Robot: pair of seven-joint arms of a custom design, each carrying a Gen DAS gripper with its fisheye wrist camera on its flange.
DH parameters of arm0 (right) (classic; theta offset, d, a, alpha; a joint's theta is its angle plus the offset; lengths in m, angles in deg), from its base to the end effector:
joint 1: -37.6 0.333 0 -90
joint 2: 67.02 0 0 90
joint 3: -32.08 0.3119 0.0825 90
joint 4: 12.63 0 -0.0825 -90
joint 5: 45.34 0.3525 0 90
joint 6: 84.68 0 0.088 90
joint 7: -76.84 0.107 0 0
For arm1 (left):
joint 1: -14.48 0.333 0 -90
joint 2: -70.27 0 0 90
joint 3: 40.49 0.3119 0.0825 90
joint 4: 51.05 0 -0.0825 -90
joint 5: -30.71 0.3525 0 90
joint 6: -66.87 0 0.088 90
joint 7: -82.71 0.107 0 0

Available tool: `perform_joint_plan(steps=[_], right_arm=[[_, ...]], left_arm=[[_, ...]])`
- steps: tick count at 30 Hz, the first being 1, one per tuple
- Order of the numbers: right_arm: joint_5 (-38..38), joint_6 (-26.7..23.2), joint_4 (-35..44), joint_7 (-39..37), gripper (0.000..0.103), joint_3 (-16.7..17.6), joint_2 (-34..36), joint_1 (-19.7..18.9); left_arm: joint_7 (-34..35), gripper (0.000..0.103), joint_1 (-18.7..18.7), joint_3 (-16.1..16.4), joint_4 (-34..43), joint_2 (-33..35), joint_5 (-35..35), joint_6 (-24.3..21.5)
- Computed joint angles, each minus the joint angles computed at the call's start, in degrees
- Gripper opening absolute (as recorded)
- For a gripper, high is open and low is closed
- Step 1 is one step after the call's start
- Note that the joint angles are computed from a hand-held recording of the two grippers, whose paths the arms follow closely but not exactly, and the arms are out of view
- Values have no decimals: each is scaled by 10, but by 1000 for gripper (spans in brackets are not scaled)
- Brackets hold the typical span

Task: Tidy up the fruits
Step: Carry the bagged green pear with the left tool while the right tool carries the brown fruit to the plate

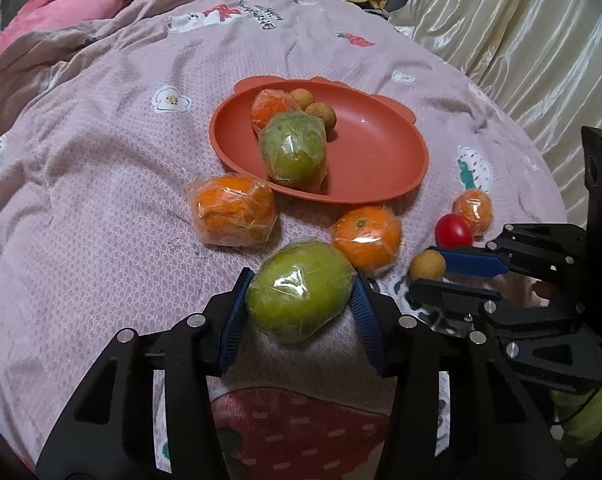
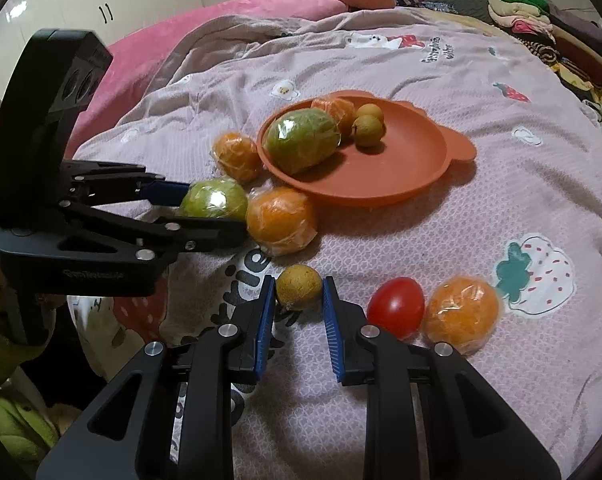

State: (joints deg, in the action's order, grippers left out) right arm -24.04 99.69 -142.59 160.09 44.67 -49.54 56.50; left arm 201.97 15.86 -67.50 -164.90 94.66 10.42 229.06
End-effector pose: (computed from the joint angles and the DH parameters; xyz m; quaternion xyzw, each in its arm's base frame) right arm 0.4985 0.2591 0.3185 -0.7505 0.5796 -0.1037 0.3003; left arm 0.5777 -0.2317 0.3334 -0.4643 0.8415 -0.2742 0.0339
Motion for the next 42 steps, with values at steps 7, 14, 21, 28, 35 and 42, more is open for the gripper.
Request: perform_joint_plan(steps=[7,14,21,28,35,42], right_arm=[[1,14,-14,1,23,-6,-20,0],[-5,24,-16,-3,23,0,-31,-16],[-11,29,-14,-7,23,4,-35,-31],[-15,28,1,-9,23,0,-27,-35],[-19,21,18,-12,23,-18,-17,-24],[-23,11,38,-12,22,-41,-5,-6]], left_arm=[[22,40,17,-17,-13,-22,-35,9],[21,40,0,-2,4,-28,-40,7],[-21,40,-23,27,46,-10,-6,7],[-93,40,-48,63,122,35,72,-13],[-141,40,-58,74,185,81,133,-33],[-165,40,-61,75,222,111,167,-49]])
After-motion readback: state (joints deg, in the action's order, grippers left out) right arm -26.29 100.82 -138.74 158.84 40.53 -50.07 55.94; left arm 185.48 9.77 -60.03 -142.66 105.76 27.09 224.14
